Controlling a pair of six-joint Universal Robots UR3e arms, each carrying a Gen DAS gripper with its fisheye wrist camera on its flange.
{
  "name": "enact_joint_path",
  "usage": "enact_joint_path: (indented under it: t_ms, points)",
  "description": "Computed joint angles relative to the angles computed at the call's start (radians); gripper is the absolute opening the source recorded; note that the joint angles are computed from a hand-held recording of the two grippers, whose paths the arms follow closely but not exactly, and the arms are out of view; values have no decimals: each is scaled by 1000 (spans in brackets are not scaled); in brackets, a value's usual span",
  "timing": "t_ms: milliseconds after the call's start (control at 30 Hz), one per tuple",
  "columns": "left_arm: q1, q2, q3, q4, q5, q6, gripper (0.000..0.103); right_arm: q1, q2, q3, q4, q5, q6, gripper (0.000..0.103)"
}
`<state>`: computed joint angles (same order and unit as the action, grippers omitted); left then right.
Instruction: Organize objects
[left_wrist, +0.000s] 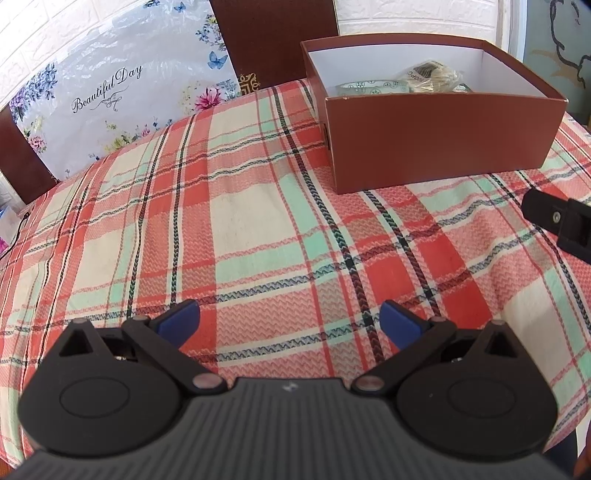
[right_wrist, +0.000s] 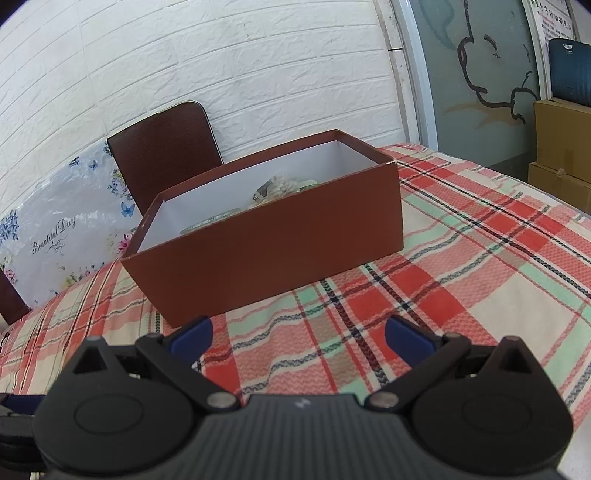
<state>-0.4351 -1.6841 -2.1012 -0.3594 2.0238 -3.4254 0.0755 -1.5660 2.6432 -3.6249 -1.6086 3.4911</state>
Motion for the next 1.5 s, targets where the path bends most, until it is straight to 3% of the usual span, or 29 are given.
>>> enact_joint_path:
  t_ms: [1500]
  points:
    - [2,-22,28,-31,-16,-14,103,-43,19,-7,5,47,-32,103]
